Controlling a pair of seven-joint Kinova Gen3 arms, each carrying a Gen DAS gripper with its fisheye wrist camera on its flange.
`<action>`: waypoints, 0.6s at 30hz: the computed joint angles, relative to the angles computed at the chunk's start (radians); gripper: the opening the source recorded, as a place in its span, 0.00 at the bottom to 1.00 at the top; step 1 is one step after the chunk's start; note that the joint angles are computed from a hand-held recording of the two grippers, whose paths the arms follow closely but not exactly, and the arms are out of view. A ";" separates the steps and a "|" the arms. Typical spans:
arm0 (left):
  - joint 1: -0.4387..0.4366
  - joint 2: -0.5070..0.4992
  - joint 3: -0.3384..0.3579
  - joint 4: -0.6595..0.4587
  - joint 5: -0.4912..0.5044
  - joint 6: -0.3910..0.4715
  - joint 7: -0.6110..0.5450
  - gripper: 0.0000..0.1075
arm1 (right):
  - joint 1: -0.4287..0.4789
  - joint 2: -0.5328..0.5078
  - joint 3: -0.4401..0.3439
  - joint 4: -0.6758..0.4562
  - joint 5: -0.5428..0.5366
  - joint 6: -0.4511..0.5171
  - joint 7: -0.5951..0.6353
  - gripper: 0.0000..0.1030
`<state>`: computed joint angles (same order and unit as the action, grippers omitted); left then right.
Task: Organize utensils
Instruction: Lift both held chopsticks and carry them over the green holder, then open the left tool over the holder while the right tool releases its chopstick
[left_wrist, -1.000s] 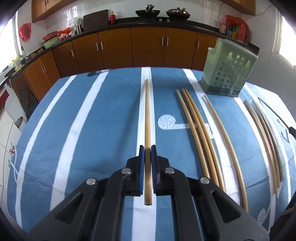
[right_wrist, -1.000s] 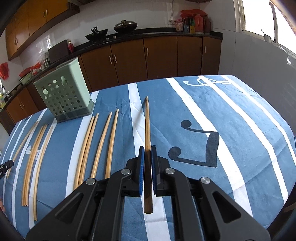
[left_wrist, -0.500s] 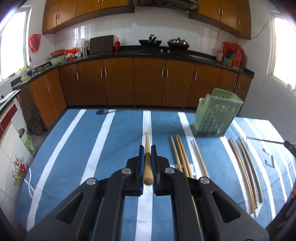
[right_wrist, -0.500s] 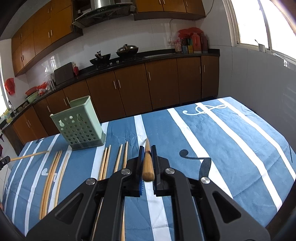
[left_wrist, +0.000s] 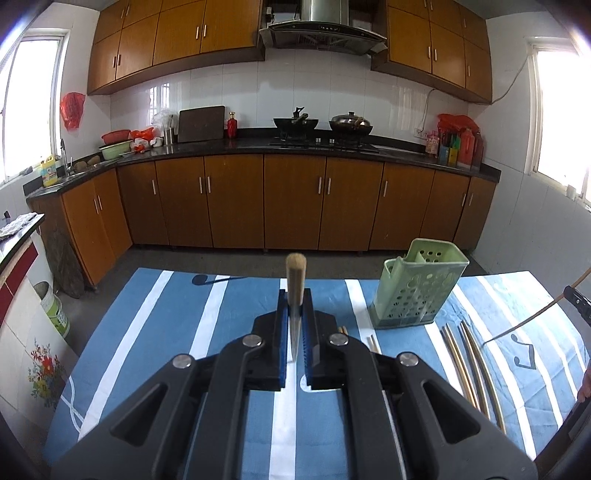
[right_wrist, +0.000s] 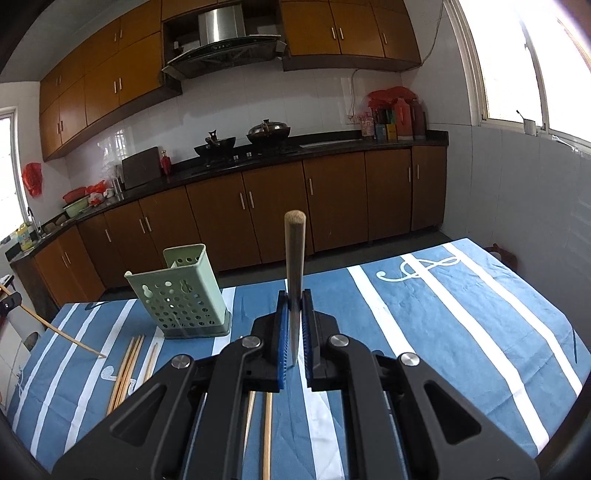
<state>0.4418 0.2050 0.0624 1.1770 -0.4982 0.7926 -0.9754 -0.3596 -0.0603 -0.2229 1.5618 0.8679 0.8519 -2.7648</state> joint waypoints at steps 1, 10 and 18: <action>0.001 0.000 -0.002 -0.005 -0.005 -0.003 0.002 0.07 | 0.002 0.000 0.003 -0.008 0.000 -0.007 0.003 0.07; 0.000 0.058 -0.010 -0.240 0.049 -0.064 0.005 0.07 | 0.024 0.016 0.023 -0.146 0.077 -0.160 -0.060 0.07; 0.038 0.140 -0.041 -0.394 0.139 -0.134 -0.006 0.07 | 0.022 0.082 0.063 -0.236 -0.014 -0.273 0.011 0.07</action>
<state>0.4796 0.3452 0.0217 0.7828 -0.3590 0.6590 -0.9815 -0.3376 0.0218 -0.1598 1.3255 0.8536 0.5793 -2.7539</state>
